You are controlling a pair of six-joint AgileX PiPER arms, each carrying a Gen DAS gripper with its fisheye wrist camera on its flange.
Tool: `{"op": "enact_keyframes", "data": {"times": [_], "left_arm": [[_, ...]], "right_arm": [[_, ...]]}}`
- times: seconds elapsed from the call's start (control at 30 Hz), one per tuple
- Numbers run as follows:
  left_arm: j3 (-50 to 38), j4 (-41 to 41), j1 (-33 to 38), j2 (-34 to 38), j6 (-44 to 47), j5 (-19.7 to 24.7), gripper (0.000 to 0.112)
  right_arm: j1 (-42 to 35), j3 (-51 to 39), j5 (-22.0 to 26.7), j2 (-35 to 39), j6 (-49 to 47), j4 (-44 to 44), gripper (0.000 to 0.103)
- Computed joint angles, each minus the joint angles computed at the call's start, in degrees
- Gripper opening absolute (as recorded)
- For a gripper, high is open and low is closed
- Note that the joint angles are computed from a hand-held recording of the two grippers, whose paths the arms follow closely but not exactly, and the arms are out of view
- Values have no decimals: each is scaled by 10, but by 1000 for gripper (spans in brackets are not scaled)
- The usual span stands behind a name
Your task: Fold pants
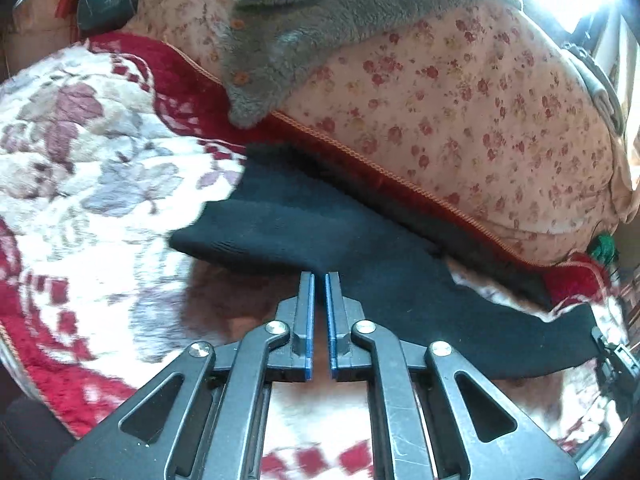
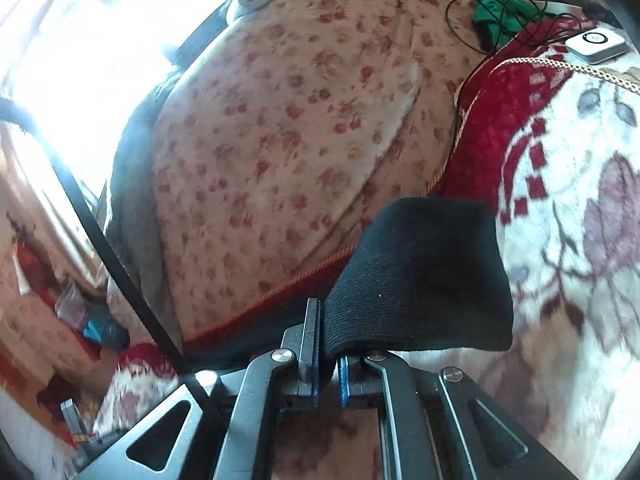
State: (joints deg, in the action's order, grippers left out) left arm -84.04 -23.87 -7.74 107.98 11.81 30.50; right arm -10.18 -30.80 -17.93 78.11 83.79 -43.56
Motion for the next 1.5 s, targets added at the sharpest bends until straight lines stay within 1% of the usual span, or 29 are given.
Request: {"op": "enact_keyframes", "data": {"times": [0.03, 0.07, 0.1, 0.13, 0.17, 0.23, 0.27, 0.3, 0.33, 0.37, 0.4, 0.43, 0.5, 0.6, 0.7, 0.9, 1.0, 1.03, 1.07, 1.1, 1.17, 1.2, 1.27, 1.37, 1.5], "left_arm": [[15, 17, -1, -5, -4, -17, 2], [20, 12, 4, -2, 10, -15, 2], [17, -17, 15, 6, 34, 3, 2], [20, -40, 26, 11, 41, 13, 2], [23, -66, 34, 14, 59, 22, 2], [34, -130, 51, 12, 111, 38, 3], [43, -166, 60, 9, 135, 42, 3], [47, -189, 66, 7, 150, 46, 6], [52, -207, 69, 5, 165, 50, 14], [55, -212, 69, 3, 170, 49, 20], [56, -216, 67, 2, 173, 48, 32], [55, -224, 66, 4, 174, 51, 41], [47, -233, 64, 10, 167, 59, 44], [14, -201, 47, 34, 115, 65, 44], [-19, -181, 35, 63, 73, 70, 44], [-99, -131, 11, 122, -7, 62, 44], [-158, -95, 4, 163, -64, 89, 43], [-165, -80, 0, 169, -80, 89, 27], [-175, -50, -6, 172, -101, 91, 17], [-180, -34, -10, 174, -108, 97, 13], [-164, -29, -14, 159, -98, 84, 9], [-151, -31, -16, 148, -87, 74, 9], [-136, -49, -13, 131, -59, 69, 8], [-117, -90, 3, 107, -15, 82, 8], [-84, -93, 13, 74, 8, 86, 8]], "right_arm": [[12, 19, 5, -9, -5, 10, 6], [18, 26, 11, -8, -7, 13, 6], [34, 32, 36, 4, -23, 28, 6], [41, 36, 46, 17, -39, 53, 6], [36, 46, 33, 34, -37, 61, 6], [4, 75, -37, 70, -3, 51, 6], [-1, 83, -48, 78, -10, 67, 7], [-10, 90, -63, 89, -5, 67, 9], [-22, 93, -82, 98, 5, 53, 10], [-35, 95, -100, 106, 17, 39, 11], [-44, 98, -115, 109, 25, 32, 15], [-49, 100, -127, 111, 24, 35, 17], [-48, 101, -133, 113, 19, 47, 24], [-44, 101, -138, 117, 20, 52, 26], [-57, 102, -150, 118, 32, 35, 27], [-54, 90, -141, 126, 23, 42, 28], [-57, 83, -148, 137, 6, 57, 28], [-58, 83, -158, 144, -14, 73, 28], [-59, 83, -161, 148, -26, 81, 25], [-61, 82, -166, 153, -34, 86, 20], [-67, 84, -177, 160, -45, 89, 13], [-74, 91, -194, 164, -53, 93, 11], [-83, 99, -213, 167, -55, 87, 9], [-85, 102, -210, 157, -51, 75, 8], [-87, 108, -200, 123, -28, 37, 7]]}}
